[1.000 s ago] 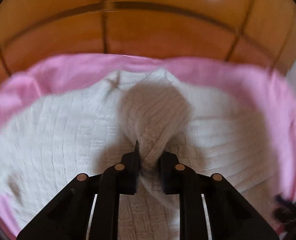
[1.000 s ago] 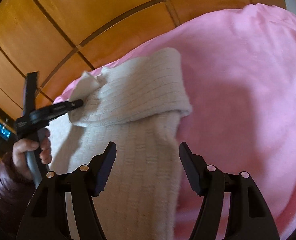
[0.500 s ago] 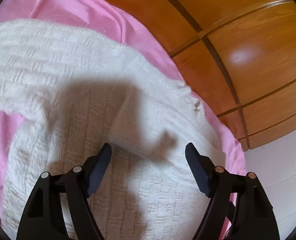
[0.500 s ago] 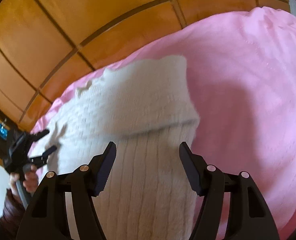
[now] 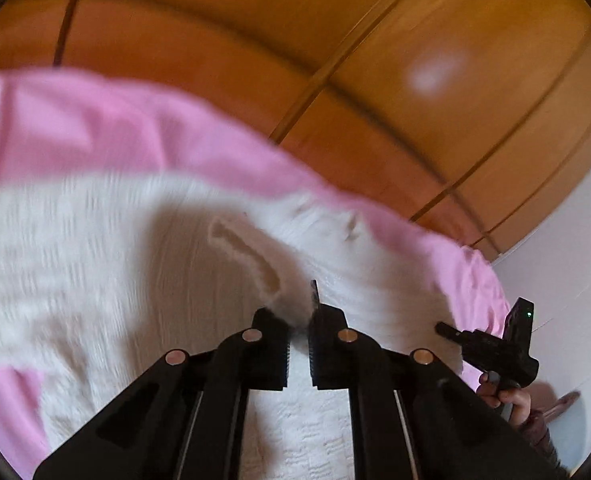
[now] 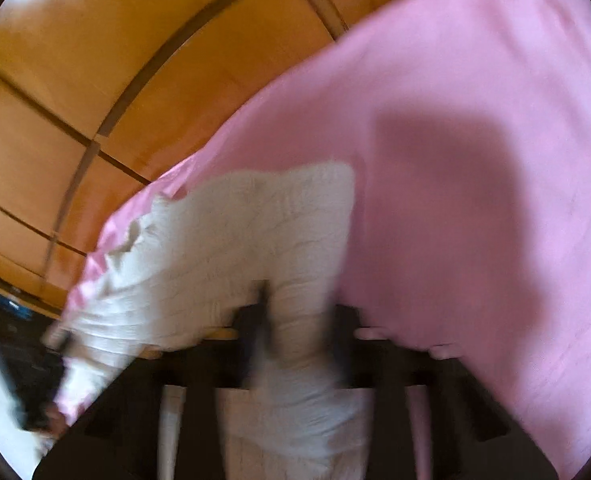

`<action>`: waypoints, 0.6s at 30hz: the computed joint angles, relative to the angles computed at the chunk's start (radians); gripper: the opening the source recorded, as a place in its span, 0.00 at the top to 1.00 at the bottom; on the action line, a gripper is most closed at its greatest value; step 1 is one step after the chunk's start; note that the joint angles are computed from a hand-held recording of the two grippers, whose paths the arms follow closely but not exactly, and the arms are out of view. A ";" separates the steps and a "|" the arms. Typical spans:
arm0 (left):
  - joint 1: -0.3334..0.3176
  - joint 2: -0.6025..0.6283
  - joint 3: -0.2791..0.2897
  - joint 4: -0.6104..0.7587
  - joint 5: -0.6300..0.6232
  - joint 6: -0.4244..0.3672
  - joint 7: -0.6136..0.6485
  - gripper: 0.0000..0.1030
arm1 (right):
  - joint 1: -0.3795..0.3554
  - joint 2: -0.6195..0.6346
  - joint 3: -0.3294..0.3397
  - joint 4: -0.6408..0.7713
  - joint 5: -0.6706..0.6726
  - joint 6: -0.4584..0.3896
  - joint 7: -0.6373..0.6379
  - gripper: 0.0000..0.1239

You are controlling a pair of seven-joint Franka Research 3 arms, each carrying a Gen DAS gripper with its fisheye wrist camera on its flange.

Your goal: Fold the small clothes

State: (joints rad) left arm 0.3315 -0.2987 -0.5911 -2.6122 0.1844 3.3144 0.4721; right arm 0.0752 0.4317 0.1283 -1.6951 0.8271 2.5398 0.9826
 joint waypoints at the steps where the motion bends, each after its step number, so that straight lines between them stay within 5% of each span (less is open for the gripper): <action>1: 0.047 -0.030 -0.043 -0.002 0.002 -0.022 0.003 0.94 | 0.006 -0.019 0.007 -0.026 0.014 0.049 -0.029 0.89; 5: 0.231 -0.005 -0.218 0.075 0.090 -0.239 -0.056 0.93 | 0.145 -0.055 -0.069 -0.142 -0.205 0.345 0.052 0.90; 7: 0.273 0.049 -0.276 0.115 0.142 -0.367 -0.067 0.92 | 0.217 -0.028 -0.137 -0.144 -0.365 0.356 0.167 0.90; 9: 0.303 0.021 -0.307 0.102 0.232 -0.364 -0.162 0.86 | 0.212 -0.022 -0.130 -0.158 -0.402 0.394 0.204 0.86; 11: 0.237 0.013 -0.247 0.095 0.204 -0.384 -0.163 0.79 | 0.185 -0.027 -0.111 -0.159 -0.417 0.385 0.231 0.71; 12: 0.209 0.000 -0.220 0.085 0.193 -0.393 -0.168 0.66 | 0.186 -0.034 -0.121 -0.161 -0.435 0.379 0.265 0.49; 14: 0.176 -0.061 -0.191 0.060 0.192 -0.428 -0.213 0.56 | 0.131 -0.063 -0.070 -0.188 -0.398 0.402 0.248 0.46; 18: 0.057 -0.136 -0.088 -0.008 0.164 -0.431 -0.242 0.55 | 0.030 -0.154 0.053 -0.285 -0.259 0.449 0.112 0.46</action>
